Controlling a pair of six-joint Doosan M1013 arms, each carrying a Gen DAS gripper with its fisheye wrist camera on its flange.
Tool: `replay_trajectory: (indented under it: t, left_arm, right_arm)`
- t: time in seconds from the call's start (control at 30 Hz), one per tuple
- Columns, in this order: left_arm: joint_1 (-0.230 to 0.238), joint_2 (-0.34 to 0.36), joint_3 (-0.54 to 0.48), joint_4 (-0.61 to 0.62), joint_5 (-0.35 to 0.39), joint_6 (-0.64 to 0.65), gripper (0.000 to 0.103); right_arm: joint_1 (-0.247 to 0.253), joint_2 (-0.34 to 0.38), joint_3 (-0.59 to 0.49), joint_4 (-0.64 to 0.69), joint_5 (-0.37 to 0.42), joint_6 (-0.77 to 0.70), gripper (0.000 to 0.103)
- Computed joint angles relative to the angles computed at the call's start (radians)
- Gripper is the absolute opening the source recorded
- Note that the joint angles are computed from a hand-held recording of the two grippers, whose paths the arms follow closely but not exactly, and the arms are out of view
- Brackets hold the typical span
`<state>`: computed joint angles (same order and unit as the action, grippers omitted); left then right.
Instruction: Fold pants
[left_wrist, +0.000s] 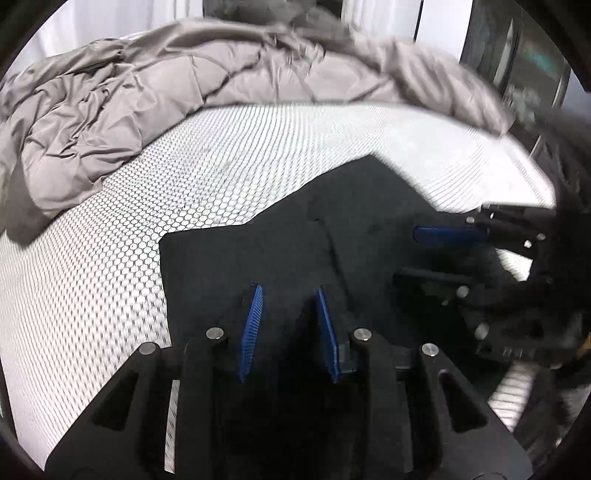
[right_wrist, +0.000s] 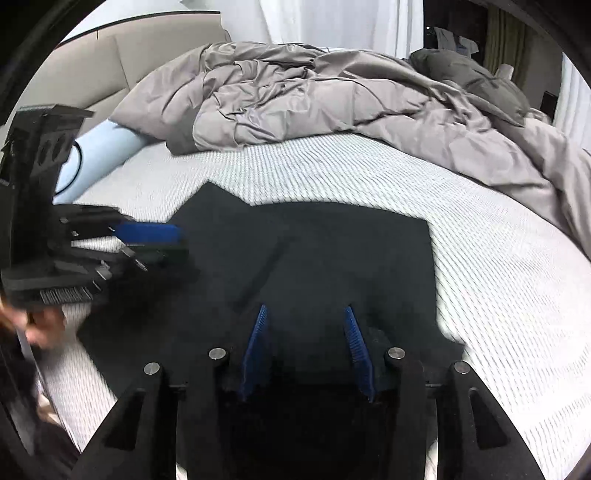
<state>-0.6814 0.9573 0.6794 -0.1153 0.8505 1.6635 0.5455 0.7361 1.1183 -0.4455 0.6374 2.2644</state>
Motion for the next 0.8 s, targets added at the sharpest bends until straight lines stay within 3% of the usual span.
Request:
replay_trajectory:
  t: [0.07, 0.13, 0.27, 0.37, 0.47, 0.53, 0.63, 0.67, 0.73, 0.8]
  left_arm:
    - [0.009, 0.048, -0.069, -0.023, 0.064, 0.01, 0.027]
    - [0.024, 0.036, -0.034, -0.106, 0.029, 0.083, 0.027]
    - [0.035, 0.012, 0.008, -0.137, 0.021, 0.11, 0.027]
    - [0.03, -0.003, 0.013, -0.109, 0.019, 0.091, 0.027]
    - [0.034, -0.031, 0.057, -0.149, -0.085, 0.107, 0.028]
    - [0.035, 0.009, -0.009, -0.135, -0.061, 0.037, 0.032]
    - [0.041, 0.085, -0.126, -0.104, 0.052, -0.059, 0.031]
    - [0.042, 0.085, -0.123, -0.107, 0.044, -0.048, 0.031]
    - [0.044, 0.073, -0.102, -0.114, 0.034, -0.033, 0.031]
    - [0.043, 0.053, -0.069, -0.094, 0.023, -0.04, 0.031]
  right_arm:
    - [-0.004, 0.049, -0.072, 0.045, 0.078, -0.063, 0.045]
    - [-0.008, 0.087, -0.116, 0.061, 0.173, -0.09, 0.045]
    - [-0.011, 0.039, -0.04, 0.006, 0.191, -0.087, 0.045]
    - [-0.031, -0.013, 0.046, 0.091, 0.108, -0.128, 0.045]
    - [-0.024, -0.027, 0.052, 0.063, 0.088, -0.098, 0.045]
    - [-0.023, -0.027, 0.039, 0.061, 0.038, -0.091, 0.046]
    - [-0.024, 0.028, -0.053, 0.069, 0.073, -0.103, 0.046]
    - [-0.026, 0.046, -0.078, 0.1, 0.087, -0.13, 0.046]
    - [-0.023, 0.1, -0.147, 0.101, 0.196, -0.165, 0.046]
    - [-0.018, 0.09, -0.116, 0.056, 0.189, -0.155, 0.046]
